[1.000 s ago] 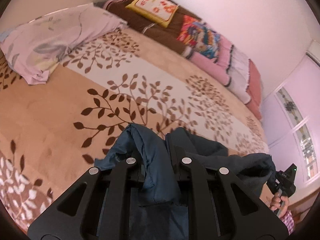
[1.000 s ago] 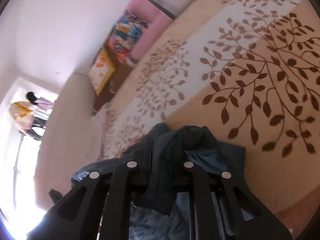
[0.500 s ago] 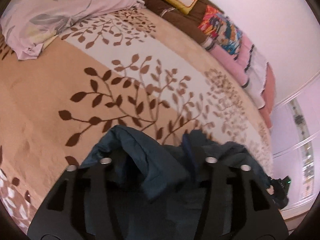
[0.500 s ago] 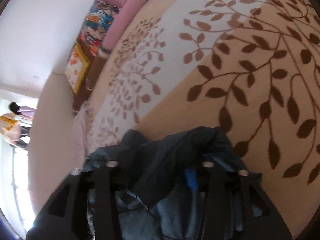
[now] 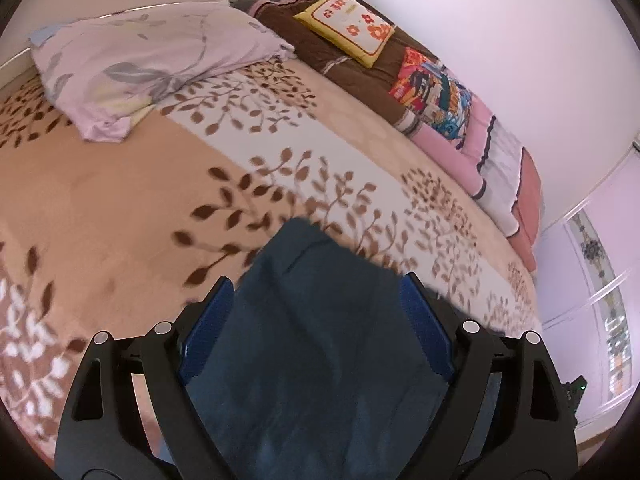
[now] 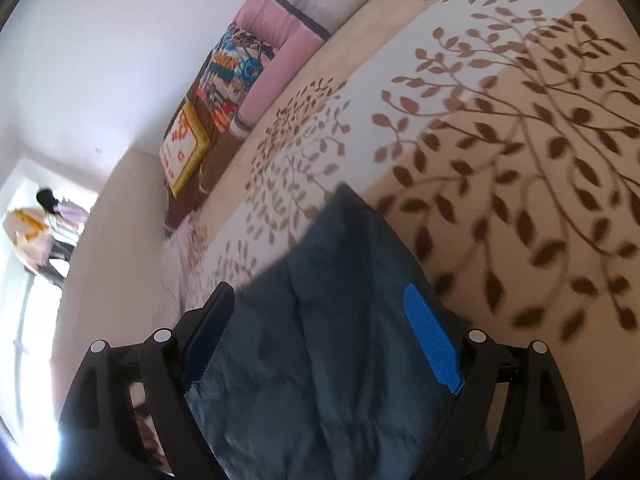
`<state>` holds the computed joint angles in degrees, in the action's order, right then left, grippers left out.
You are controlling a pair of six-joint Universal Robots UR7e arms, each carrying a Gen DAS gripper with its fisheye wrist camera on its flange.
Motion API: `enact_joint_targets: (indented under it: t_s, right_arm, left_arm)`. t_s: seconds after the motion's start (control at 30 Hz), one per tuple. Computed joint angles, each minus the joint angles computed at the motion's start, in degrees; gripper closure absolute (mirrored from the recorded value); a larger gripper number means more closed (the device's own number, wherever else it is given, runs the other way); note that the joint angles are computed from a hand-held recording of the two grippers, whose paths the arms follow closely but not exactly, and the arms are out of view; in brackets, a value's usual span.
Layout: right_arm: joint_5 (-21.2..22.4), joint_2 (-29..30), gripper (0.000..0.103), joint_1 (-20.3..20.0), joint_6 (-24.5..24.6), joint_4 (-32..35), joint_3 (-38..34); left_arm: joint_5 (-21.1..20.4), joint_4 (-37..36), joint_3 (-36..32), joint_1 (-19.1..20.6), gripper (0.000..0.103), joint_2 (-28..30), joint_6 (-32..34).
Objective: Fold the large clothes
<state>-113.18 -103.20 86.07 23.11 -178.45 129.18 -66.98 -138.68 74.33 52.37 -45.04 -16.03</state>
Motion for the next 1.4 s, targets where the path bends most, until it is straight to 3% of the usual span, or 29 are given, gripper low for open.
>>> enact_joint_targets:
  t_s: [0.2, 0.33, 0.5, 0.7, 0.87, 1.03, 1.27, 1.4]
  right_arm:
    - [-8.75, -5.9, 0.019, 6.46, 2.64, 0.93, 9.19]
    - [-13.56, -9.55, 0.019, 11.03, 7.84, 0.03, 15.5]
    - [-13.77, -11.8, 0.017, 14.18, 14.17, 0.21, 20.82]
    - [-9.32, -8.16, 0.015, 14.12, 15.27, -0.84, 21.89]
    - [-11.04, -3.36, 0.015, 16.42, 14.95, -1.03, 20.22]
    - [-11.28, -1.59, 0.014, 15.84, 15.01, -1.39, 19.11]
    - [-13.99, -0.76, 0.014, 16.05, 16.6, -0.15, 18.18]
    - [-20.93, 0.08, 0.014, 18.73, 18.31, 3.02, 17.26]
  left_arm:
    - [2.31, 0.32, 13.36, -0.39, 0.019, -9.98, -0.79]
    - [1.67, 0.61, 21.71, -0.09, 0.018, -16.05, -4.99]
    - [-2.88, 1.19, 27.32, 1.19, 0.017, -19.05, -9.93]
    - [-7.41, -1.22, 28.83, 1.52, 0.017, -17.78, -12.39]
    - [-5.19, -2.48, 28.33, 0.46, 0.017, -16.13, -13.2]
    - [-3.82, -2.5, 27.1, 0.76, 0.016, -14.61, -15.91]
    - [3.95, -2.21, 26.83, -0.91, 0.013, -12.89, -15.81]
    - [8.15, -2.25, 27.44, -2.25, 0.012, -12.8, -13.77]
